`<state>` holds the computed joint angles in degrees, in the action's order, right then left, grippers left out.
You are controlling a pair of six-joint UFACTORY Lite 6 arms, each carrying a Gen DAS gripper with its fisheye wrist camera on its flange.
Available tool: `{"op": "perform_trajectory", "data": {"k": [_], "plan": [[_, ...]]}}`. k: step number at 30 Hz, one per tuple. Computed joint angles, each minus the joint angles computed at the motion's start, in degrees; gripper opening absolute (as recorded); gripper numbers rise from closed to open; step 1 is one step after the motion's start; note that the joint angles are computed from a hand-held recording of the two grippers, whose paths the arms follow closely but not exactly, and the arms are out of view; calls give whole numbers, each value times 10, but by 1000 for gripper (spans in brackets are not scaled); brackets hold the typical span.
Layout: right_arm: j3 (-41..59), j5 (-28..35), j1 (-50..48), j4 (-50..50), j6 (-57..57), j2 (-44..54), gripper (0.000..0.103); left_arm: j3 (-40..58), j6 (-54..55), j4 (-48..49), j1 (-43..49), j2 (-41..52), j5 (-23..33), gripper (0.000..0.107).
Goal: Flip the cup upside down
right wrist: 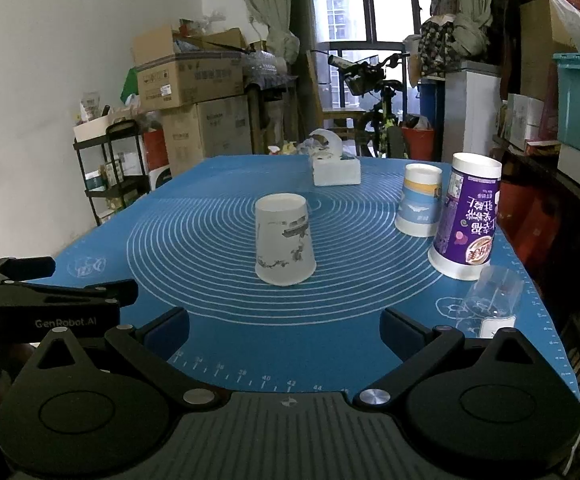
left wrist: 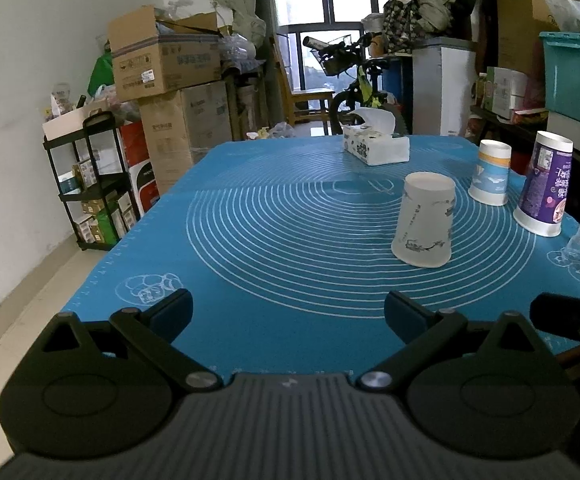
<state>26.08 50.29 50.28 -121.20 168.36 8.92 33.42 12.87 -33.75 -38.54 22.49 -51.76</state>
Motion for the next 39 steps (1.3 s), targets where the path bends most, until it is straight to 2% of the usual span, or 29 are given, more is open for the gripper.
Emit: {"op": "perform_trajectory", "data": {"k": [39], "plan": [[-9, -5, -4, -11, 0, -8, 101, 9, 9, -22, -14, 10, 6, 101]]}}
